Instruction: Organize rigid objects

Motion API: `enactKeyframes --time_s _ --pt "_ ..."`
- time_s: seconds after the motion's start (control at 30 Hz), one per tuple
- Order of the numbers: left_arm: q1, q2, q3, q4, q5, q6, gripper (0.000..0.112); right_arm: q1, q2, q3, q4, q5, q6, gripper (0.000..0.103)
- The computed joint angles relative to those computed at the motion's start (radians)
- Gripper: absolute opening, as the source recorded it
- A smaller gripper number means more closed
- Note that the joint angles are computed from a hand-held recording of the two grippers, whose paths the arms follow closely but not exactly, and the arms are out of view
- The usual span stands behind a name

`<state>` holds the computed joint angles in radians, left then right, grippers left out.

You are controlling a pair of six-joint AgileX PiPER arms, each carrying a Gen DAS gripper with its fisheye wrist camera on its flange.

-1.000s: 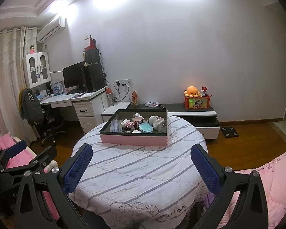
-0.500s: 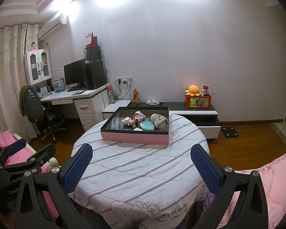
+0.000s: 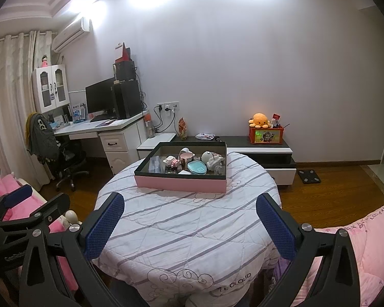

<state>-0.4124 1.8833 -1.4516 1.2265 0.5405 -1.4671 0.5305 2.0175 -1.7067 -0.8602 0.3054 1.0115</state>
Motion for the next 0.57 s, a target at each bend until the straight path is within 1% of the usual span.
enactKeyframes --time_s 0.27,0.5,0.57 --pt "-0.001 -0.012 -0.001 -0.004 0.009 0.004 0.103 -0.001 0.0 0.001 0.0 -0.003 -0.002 0.103" --pt "0.022 -0.033 0.017 -0.036 -0.054 0.03 0.103 -0.003 0.003 0.0 0.005 -0.006 -0.01 0.103" --pt "0.012 -0.034 0.018 0.002 -0.027 0.0 0.103 -0.002 0.005 -0.003 0.008 -0.004 -0.013 0.103"
